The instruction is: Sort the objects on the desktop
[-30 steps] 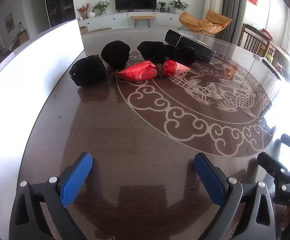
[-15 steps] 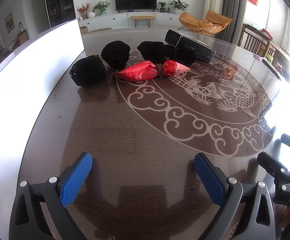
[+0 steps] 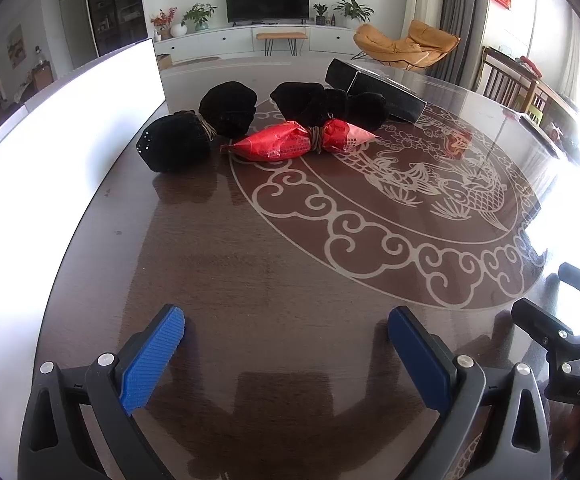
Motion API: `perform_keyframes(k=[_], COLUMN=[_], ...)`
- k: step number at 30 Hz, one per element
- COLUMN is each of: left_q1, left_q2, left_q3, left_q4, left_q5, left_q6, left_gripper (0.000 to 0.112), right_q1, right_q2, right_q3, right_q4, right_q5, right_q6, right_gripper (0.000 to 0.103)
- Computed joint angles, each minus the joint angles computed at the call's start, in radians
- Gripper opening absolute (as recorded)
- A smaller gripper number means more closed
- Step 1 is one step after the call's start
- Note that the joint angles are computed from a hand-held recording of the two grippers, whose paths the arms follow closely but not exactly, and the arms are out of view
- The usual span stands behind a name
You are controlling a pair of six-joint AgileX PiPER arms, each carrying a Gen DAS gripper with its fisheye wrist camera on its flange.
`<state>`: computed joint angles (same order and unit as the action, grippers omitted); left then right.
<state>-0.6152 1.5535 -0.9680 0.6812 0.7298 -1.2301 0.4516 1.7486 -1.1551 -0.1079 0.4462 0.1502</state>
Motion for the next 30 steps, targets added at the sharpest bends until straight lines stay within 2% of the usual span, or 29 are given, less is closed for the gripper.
perform_keyframes(k=[5, 8, 11, 12, 14, 16, 19, 22, 23, 24, 25, 28, 30], left_q1=[-0.003, 0.055, 0.112, 0.152, 0.260, 0.351, 0.420, 0.465, 0.462, 0.446, 0.426, 0.367, 0.342], left_q2=[-0.001, -0.023, -0.019, -0.015, 0.027, 0.120, 0.254, 0.347, 0.355, 0.334, 0.298, 0.176, 0.076], left_q3=[-0.001, 0.001, -0.093, -0.131, -0.228, -0.357, -0.489, -0.545, -0.534, -0.484, -0.423, -0.251, -0.129], left_q4=[0.000, -0.076, 0.006, 0.017, -0.064, -0.176, -0.229, -0.430, -0.482, -0.495, -0.507, -0.666, -0.623], left_q5=[0.001, -0.074, -0.012, -0.021, -0.066, -0.066, -0.053, -0.048, -0.050, -0.087, -0.135, -0.222, -0.290], left_q6=[-0.006, 0.114, 0.141, 0.163, 0.278, 0.416, 0.506, 0.700, 0.749, 0.762, 0.790, 0.952, 0.891], left_gripper=[0.103, 0.103, 0.103, 0.103, 0.103, 0.103, 0.103, 0.102, 0.102, 0.102, 0.102, 0.102, 0.102], right_q1=[0.000, 0.000, 0.000, 0.000, 0.000, 0.000, 0.000, 0.000, 0.000, 0.000, 0.000, 0.000, -0.001], right_q2=[0.000, -0.001, 0.000, -0.001, 0.000, 0.000, 0.000, -0.001, 0.000, -0.001, 0.000, 0.000, 0.000], right_q3=[0.000, 0.000, 0.000, 0.001, 0.000, 0.000, 0.000, 0.001, 0.000, 0.001, 0.000, 0.000, 0.000], right_q4=[0.001, 0.001, 0.000, 0.000, 0.000, 0.000, 0.000, 0.000, 0.000, 0.000, 0.000, 0.000, 0.002], right_q5=[0.000, 0.000, 0.000, 0.000, 0.000, 0.000, 0.000, 0.000, 0.000, 0.000, 0.000, 0.000, 0.000], right_q6=[-0.001, -0.001, 0.000, 0.000, 0.000, 0.000, 0.000, 0.000, 0.000, 0.000, 0.000, 0.000, -0.002], right_gripper=[0.103, 0.103, 0.103, 0.103, 0.103, 0.103, 0.103, 0.103, 0.103, 0.103, 0.103, 0.103, 0.103])
